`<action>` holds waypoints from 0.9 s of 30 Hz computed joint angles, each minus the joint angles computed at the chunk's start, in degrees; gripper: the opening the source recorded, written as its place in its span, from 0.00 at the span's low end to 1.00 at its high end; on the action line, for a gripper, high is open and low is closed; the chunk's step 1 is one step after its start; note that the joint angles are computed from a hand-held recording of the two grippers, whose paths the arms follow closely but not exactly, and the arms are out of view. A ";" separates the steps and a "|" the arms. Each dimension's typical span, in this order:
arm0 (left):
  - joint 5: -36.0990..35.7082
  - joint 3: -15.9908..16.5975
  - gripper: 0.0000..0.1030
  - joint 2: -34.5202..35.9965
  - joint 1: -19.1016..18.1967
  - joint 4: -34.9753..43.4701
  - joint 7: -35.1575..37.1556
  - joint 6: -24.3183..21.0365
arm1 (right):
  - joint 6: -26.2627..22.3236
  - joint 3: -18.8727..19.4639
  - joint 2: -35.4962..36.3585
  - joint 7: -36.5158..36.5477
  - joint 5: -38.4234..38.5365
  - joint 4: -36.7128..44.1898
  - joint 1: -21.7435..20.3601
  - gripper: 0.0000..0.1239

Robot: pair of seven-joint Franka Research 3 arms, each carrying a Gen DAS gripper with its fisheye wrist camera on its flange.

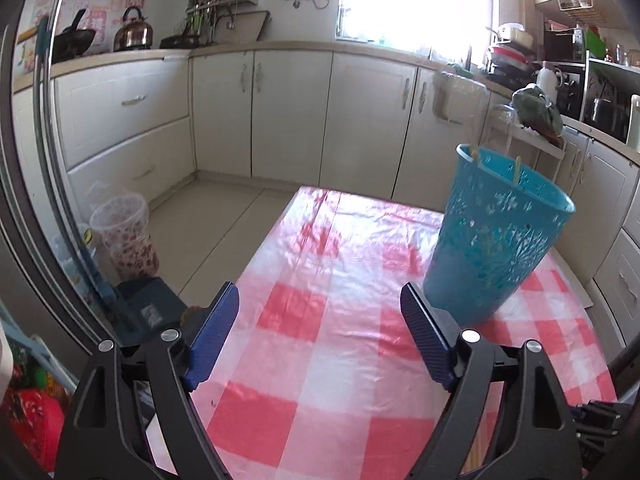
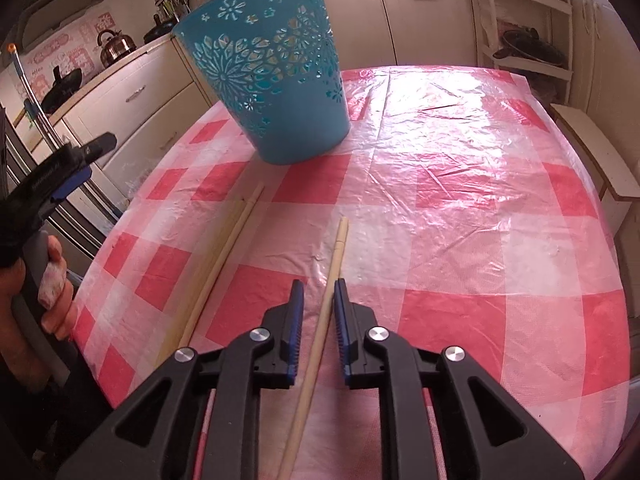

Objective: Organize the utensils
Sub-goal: 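Withdraw the open left tool from the cup back over the table, then lift the chopstick with the right tool and release it into the cup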

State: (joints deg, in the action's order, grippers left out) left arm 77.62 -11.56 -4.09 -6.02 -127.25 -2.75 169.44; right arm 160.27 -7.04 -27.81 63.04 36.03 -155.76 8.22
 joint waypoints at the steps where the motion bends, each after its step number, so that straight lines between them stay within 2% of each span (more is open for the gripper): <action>1: -1.07 0.31 0.77 0.04 0.16 -0.84 0.44 0.48 | -0.22 1.47 0.32 1.42 -1.86 0.26 -1.28 0.13; 4: -4.21 1.03 0.77 0.80 0.81 -2.11 1.64 3.07 | -1.59 4.06 1.26 5.16 -6.90 1.37 -3.84 0.13; 9: -5.33 1.47 0.78 1.95 1.45 -2.98 1.98 5.75 | -3.76 4.45 2.60 9.07 -10.66 3.15 -4.91 0.13; 10: -8.44 1.66 0.78 2.10 1.32 -3.45 4.80 6.23 | -3.69 4.97 2.92 9.84 -11.85 3.39 -5.29 0.13; 13: -7.40 1.72 0.81 2.27 1.63 -3.42 3.51 7.33 | -2.64 8.24 3.10 13.32 -18.50 3.17 -7.68 0.09; 14: -10.26 1.83 0.81 2.44 1.49 -3.78 6.18 7.67 | -2.14 9.07 2.97 14.15 -20.72 2.90 -8.27 0.08; 17: -17.98 1.89 0.81 2.92 1.04 -4.55 13.12 8.02 | -1.43 7.67 2.76 14.45 -21.56 2.47 -7.17 0.06; 19: -20.46 1.91 0.81 3.08 0.96 -4.88 15.21 8.32 | -1.92 4.54 2.46 12.92 -18.29 2.50 -4.77 0.05; 20: -21.01 1.91 0.81 3.11 0.94 -4.96 15.53 8.34 | -1.70 1.66 1.65 10.46 -14.36 2.16 -2.26 0.05; 23: -20.70 1.97 0.81 3.18 1.11 -5.04 14.87 8.92 | -0.38 -3.88 -1.99 3.81 -3.91 1.48 3.23 0.05; 27: -21.76 1.98 0.81 3.36 0.98 -5.09 16.00 8.96 | 1.87 -8.35 -5.89 -4.50 7.74 4.45 9.06 0.05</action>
